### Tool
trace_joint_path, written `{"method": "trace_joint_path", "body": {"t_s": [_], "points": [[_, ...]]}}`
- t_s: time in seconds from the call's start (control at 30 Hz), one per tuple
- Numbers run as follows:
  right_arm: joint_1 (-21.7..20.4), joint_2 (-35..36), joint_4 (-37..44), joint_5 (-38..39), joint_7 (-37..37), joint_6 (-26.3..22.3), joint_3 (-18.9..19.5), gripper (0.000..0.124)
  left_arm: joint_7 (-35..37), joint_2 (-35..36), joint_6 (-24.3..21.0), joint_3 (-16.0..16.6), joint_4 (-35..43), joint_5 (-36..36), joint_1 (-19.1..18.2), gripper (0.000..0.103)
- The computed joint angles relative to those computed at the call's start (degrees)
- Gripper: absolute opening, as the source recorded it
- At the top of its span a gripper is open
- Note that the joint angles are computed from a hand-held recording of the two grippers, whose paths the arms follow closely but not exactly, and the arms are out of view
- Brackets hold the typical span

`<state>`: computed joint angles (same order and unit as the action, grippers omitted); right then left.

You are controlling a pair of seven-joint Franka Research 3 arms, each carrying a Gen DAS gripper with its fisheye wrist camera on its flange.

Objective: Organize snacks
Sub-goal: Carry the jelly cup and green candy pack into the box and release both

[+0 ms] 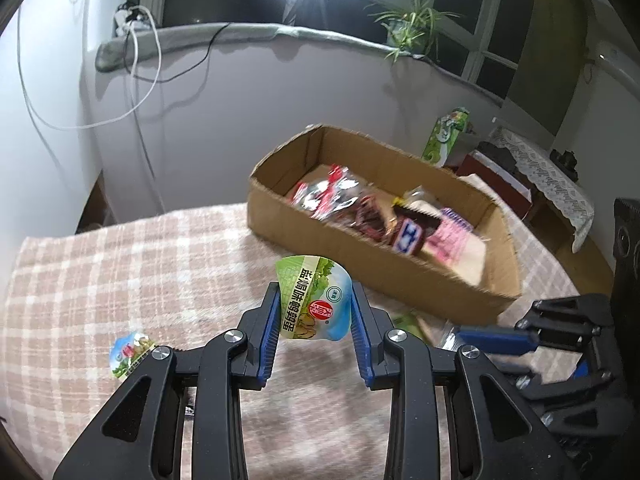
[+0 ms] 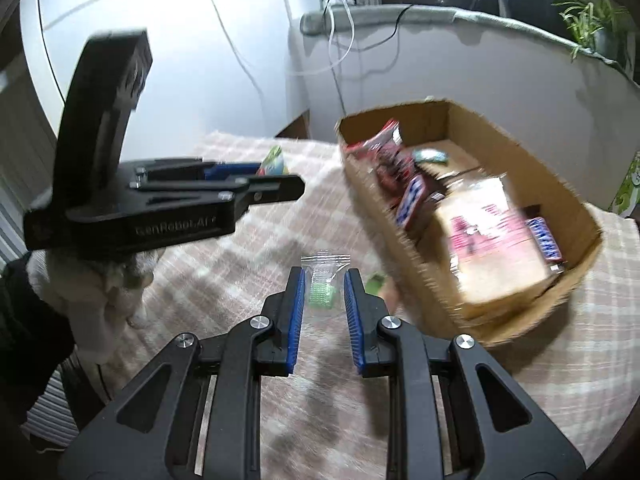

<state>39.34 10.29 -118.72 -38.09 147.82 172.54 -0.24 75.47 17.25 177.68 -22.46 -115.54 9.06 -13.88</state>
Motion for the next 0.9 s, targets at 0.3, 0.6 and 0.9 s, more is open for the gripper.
{"method": "trace_joint_path", "body": {"t_s": [0.3, 0.6, 0.9], "points": [[-5.28, -6.04, -3.41, -7.47, 6.06, 1.08, 0.11, 0.021, -1.95, 1.80, -1.54, 2.25, 5.25, 2.59, -4.52, 0.031], [-13.59, -7.67, -3.83, -4.96, 2.15, 1.66, 3.56, 0.021, -4.59, 6.10, -4.52, 4.60, 13.28, 5.66, -9.02, 0.031], [-14.34, -3.58, -0.90, 5.54, -8.77, 1.64, 2.36, 0.021, -6.74, 10.76, -8.29, 6.32, 21.27, 8.08, -12.27, 0.031]]}}
